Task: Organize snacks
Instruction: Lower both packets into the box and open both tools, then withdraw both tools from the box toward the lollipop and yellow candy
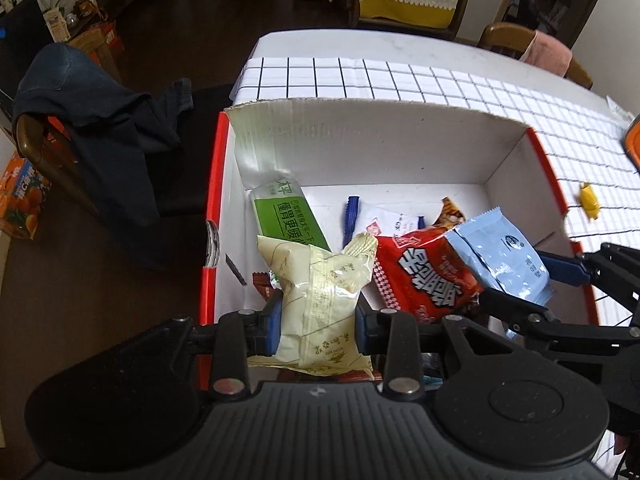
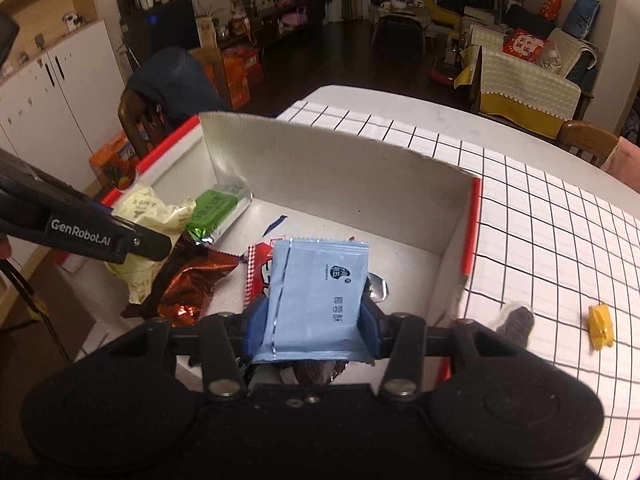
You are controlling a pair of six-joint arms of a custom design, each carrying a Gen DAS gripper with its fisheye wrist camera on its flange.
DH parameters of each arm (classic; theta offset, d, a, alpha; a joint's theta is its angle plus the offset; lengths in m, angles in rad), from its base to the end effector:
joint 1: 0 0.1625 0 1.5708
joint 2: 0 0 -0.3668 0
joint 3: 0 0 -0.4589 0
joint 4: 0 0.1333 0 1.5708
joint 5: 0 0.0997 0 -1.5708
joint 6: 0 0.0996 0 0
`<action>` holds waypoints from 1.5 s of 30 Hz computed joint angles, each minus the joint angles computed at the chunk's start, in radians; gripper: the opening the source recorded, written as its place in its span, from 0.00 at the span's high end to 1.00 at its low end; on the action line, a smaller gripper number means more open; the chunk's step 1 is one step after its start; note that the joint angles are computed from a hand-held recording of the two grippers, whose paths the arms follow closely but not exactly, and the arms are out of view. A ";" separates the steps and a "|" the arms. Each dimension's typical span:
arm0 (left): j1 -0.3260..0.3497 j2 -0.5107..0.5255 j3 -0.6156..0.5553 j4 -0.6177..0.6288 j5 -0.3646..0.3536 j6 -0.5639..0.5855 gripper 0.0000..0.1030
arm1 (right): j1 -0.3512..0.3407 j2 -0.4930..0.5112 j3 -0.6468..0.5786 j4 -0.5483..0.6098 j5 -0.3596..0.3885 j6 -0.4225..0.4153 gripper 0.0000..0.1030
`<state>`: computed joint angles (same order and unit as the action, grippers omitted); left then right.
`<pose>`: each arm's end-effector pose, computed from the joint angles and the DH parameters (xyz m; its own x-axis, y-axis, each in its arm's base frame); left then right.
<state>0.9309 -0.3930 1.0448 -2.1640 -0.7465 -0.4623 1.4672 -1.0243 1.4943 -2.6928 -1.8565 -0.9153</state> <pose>-0.3117 -0.7644 -0.0488 -0.7304 0.0366 -0.6820 0.3020 0.9130 -0.2744 0.0285 -0.7439 0.2526 -0.6361 -0.4626 0.6176 -0.6924 0.6954 -0.1923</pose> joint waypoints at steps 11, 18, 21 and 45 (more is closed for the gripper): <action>0.025 0.067 -0.104 0.084 -0.017 0.002 0.67 | 0.009 0.062 -0.043 0.010 -0.054 -0.011 0.54; 0.023 0.068 -0.105 0.081 -0.017 0.001 0.67 | 0.009 0.061 -0.044 0.038 -0.062 -0.008 0.54; 0.022 0.060 -0.092 0.068 -0.023 0.000 0.66 | 0.008 0.050 -0.036 0.049 -0.050 0.001 0.49; -0.076 -0.073 0.156 -0.264 -0.009 0.097 0.28 | -0.023 -0.177 0.113 0.052 0.180 0.089 0.15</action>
